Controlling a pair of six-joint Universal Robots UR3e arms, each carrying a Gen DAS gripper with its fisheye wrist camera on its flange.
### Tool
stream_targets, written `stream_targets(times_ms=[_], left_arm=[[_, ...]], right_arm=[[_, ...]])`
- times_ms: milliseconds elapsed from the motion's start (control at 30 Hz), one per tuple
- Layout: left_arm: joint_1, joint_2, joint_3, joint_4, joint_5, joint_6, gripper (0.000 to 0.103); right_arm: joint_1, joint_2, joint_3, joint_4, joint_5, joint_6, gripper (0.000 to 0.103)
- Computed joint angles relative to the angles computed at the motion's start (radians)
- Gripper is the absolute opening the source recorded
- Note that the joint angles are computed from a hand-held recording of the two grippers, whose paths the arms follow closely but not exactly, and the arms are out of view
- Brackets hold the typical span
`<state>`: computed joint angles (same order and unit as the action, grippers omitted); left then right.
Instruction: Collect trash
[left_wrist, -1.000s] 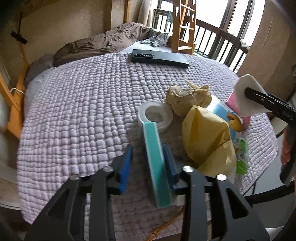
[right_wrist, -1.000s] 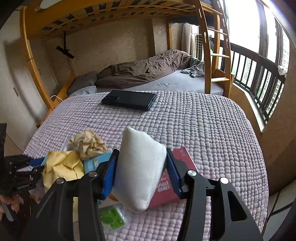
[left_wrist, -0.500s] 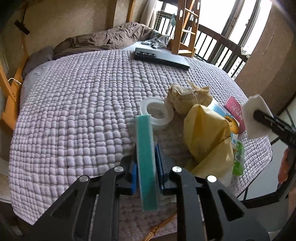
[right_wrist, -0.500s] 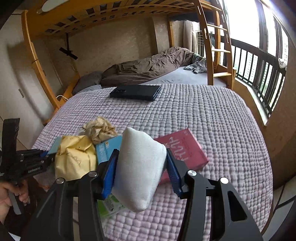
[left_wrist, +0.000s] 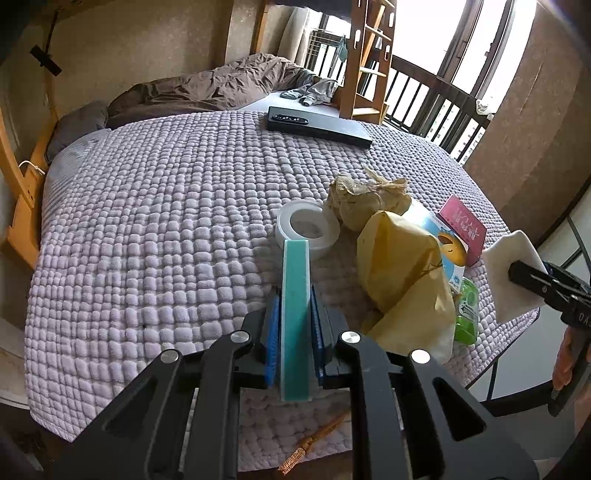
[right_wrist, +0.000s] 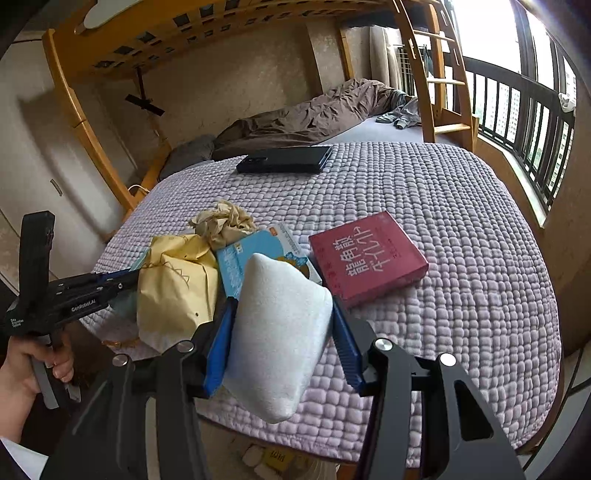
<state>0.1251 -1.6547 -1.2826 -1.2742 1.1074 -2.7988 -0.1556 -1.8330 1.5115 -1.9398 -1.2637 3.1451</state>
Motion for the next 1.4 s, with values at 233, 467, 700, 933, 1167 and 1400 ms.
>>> stream_targets(times_ms=[233,467,700,933,1167,1400], left_arm=[[0.031,0.062,-0.026,-0.023,-0.033,0.024,0.018],[0.073,0.141,-0.053,-0.090,-0.068,0.068,0.018],[0.112,0.217,-0.088,-0.163,-0.088,0.112,0.018],[0.135,0.277,-0.110,-0.220,-0.106,0.137,0.018],[0.141,0.317,-0.113,-0.275,-0.123,0.172,0.018],[0.137,0.347,-0.119,-0.334,-0.135,0.210,0.018]], right_arm=[[-0.010,-0.058,0.015,0.039,0.021,-0.014,0.049],[0.000,-0.103,0.005,0.100,0.033,-0.037,0.049],[0.021,-0.137,0.000,0.151,0.031,-0.046,0.049],[0.037,-0.164,-0.012,0.203,0.031,-0.056,0.049],[0.036,-0.200,-0.015,0.255,0.054,-0.065,0.049],[0.042,-0.211,-0.013,0.284,0.070,-0.070,0.049]])
